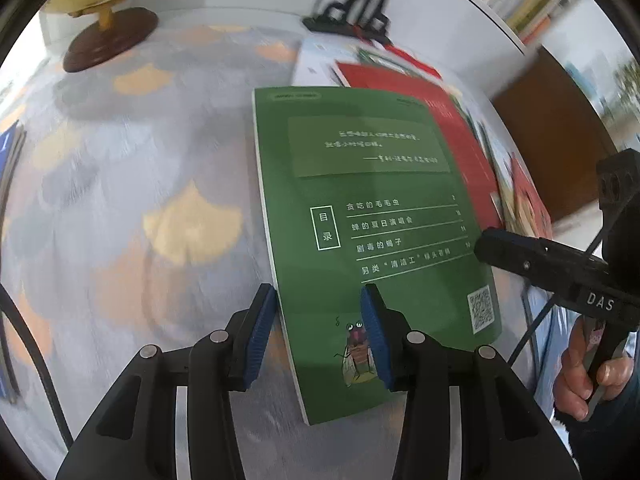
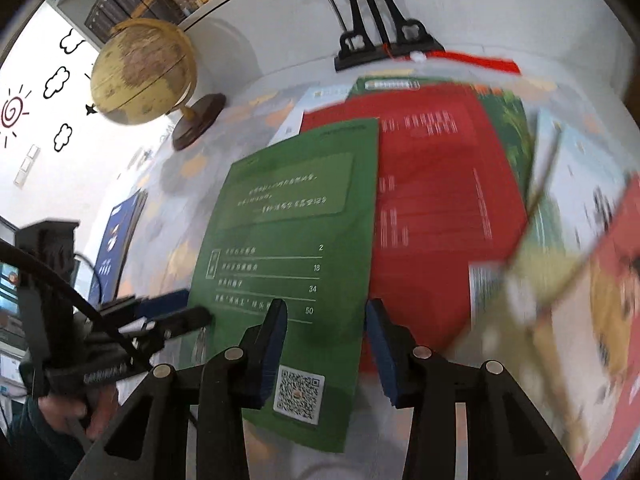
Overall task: Organize books
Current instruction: 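Close both grippers on the edge of the green book, then lift the green book upright and flip it with both grippers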
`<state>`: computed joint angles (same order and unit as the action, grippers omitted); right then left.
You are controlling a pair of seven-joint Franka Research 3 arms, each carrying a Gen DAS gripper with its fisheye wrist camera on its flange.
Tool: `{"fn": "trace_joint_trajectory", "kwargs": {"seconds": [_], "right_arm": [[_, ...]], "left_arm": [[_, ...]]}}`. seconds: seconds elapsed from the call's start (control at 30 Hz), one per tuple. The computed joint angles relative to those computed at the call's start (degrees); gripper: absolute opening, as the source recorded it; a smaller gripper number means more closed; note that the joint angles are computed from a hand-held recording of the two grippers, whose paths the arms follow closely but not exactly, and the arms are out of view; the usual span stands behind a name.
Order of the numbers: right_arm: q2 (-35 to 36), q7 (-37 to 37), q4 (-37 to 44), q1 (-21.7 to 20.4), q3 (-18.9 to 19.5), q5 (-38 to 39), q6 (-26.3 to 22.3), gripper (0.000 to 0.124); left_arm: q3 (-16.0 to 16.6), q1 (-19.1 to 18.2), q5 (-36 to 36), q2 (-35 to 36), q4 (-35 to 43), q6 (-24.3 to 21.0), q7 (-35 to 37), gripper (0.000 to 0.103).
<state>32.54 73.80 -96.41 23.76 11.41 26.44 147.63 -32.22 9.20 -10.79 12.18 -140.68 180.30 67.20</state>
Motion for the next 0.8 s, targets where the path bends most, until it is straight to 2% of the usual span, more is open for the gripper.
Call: {"fn": "trace_joint_trajectory", "kwargs": {"seconds": [0.07,0.2,0.23,0.37,0.47,0.53,0.63,0.7,0.73,0.8], "right_arm": [[-3.3,-2.2,-5.5,-2.0,1.6,3.3,0.6,0.041],[-6.6,-3.3,-11.9,-3.6,1.6,8.0,-0.4,0.040],[-7.1,-5.5,-13.0,-4.9,2.5,10.7,-0.5,0.040],[-5.4,-12.0,-11.6,-8.1,4.6,20.8,-2.8,0.036],[-2.7,-17.1,-9.4,-9.3,5.9,27.6,-2.6,0.031],[-1.3,-16.6,-7.4,-9.2,5.5,29.1,-4.7,0.029],[-3.1,-16.5,-8.2,-6.8,4.0,26.3,-3.4,0.026],[-4.7,-18.4,-9.0,-6.8,4.3,26.8,-3.1,0.022],[-5.7,-19.3,-9.5,-6.8,4.5,27.4,-3.1,0.020],[-7.4,-19.8,-9.9,-5.9,4.2,27.2,-2.5,0.020]], "left_arm": [[-1.9,0.8,-0.2,-0.6,-1.2,0.4,1.2,0.040],[-1.1,-0.8,0.1,-1.3,-2.3,1.2,-0.2,0.040],[-1.1,-0.9,0.2,-1.3,-2.3,1.3,-0.6,0.040],[4.1,-5.7,3.7,-1.1,-1.8,1.1,-4.0,0.040],[6.1,-7.6,6.4,-0.9,-2.2,2.4,-5.9,0.040],[6.3,-7.6,7.8,-0.9,-2.6,3.4,-7.3,0.040],[7.7,-8.7,9.9,-1.0,-2.6,3.4,-9.8,0.040],[6.0,-7.0,11.0,-1.3,-3.0,3.4,-10.5,0.040],[2.8,-3.8,11.1,-1.1,-3.1,3.5,-10.1,0.040],[-1.6,0.7,11.4,-0.8,-3.4,3.8,-10.1,0.040]]}}
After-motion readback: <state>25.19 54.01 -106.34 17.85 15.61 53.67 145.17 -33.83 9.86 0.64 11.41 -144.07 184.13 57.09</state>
